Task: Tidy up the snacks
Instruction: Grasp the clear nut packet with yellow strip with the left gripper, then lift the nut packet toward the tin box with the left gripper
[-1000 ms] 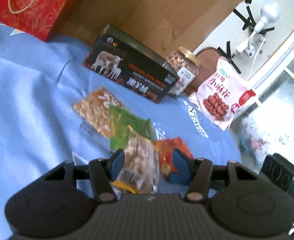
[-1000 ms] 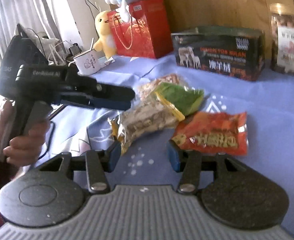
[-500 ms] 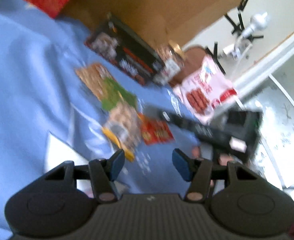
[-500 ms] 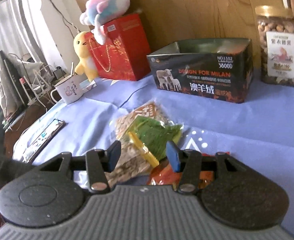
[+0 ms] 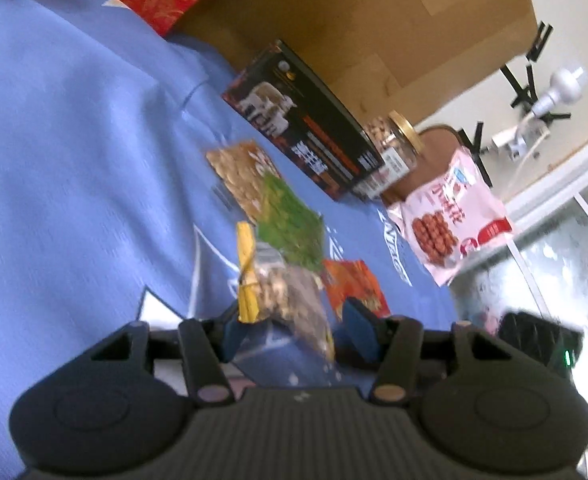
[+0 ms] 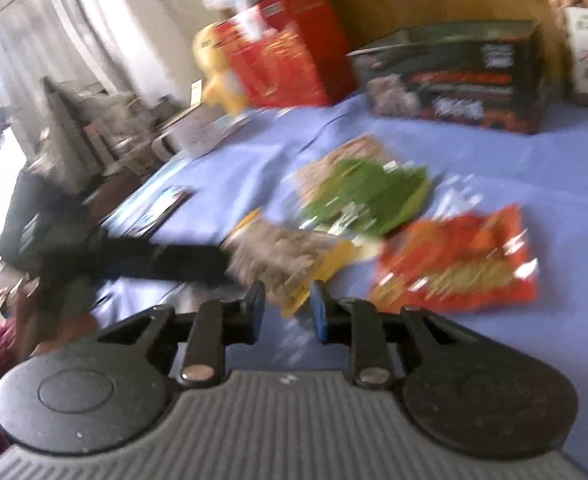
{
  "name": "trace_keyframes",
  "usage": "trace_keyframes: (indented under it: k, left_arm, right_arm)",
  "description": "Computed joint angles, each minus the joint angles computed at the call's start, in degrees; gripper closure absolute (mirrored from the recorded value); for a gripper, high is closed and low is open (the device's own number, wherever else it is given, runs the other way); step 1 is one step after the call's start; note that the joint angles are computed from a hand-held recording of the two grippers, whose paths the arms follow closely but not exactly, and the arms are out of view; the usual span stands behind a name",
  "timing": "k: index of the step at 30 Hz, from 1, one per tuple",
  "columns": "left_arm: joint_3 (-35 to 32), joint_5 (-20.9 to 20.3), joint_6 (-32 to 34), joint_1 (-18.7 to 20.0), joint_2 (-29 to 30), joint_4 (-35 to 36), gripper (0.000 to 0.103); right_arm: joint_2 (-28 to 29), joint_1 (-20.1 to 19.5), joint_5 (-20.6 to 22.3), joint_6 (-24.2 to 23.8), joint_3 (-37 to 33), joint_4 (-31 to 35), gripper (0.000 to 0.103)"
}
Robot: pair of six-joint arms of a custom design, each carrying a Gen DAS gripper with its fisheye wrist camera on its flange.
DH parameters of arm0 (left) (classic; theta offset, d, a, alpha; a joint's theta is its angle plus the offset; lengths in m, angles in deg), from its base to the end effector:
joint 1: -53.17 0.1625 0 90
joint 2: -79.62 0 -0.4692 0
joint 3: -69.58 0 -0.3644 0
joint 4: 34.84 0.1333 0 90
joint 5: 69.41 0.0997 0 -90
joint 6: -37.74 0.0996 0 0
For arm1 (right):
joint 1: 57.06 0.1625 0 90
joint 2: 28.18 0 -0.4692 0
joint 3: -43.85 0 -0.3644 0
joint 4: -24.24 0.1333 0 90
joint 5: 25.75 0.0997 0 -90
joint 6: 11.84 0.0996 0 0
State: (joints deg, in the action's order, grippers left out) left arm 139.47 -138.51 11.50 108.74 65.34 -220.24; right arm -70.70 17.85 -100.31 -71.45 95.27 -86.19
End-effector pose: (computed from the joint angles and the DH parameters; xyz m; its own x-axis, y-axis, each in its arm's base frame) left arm -0.3112 -0.7526 -0.0302 -0.9990 0.0246 0.0371 -0.0081 0.7188 -0.6952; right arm -0.0599 -0.8359 0.3491 -0.6979 -0.7151 0.0405 -0.6857 0.6507 -0.3261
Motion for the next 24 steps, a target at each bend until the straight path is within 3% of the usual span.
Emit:
trace_keyframes:
  k: [4,8,11,15,21,24]
  left_arm:
    - [-0.42,0.13,1.18,-0.06,0.0,0.09,0.049]
    - [-0.22,1.5,3.39,-0.45,-0.24,-0.73,0.037]
    - [0.35,2.03,4.62,-0.59,-0.64,-1.88,0.034]
    - [-0.6,1.7,4.73,-0.29,-0.4,-0.25,0.034]
    - [-2.63,1.63,7.15,-0.44,1.18,1.44,0.033]
    - [-2.4,1.15,8.02,-0.38,1.28,0.89,0.036]
  right_arm:
    - [-3.22,0.04,-0.73,-3.95,6.92,-7.26,0.072]
    - [-3.86,0.22,-1.17,-4.76,8.76,-11.55,0.06]
    - [-3.69,0.48,-2.3,-6.71,9.27,-12.41,0.059]
    - [-3.12,0.92,-3.9,-8.1,10.0,-14.28,0.059]
    - [-3.71,1.26,-3.54,-12.64,14.48,-21.53,0.057]
    - [-3.52,1.14,-2.58,-12.72,15.16,-23.12,0.057]
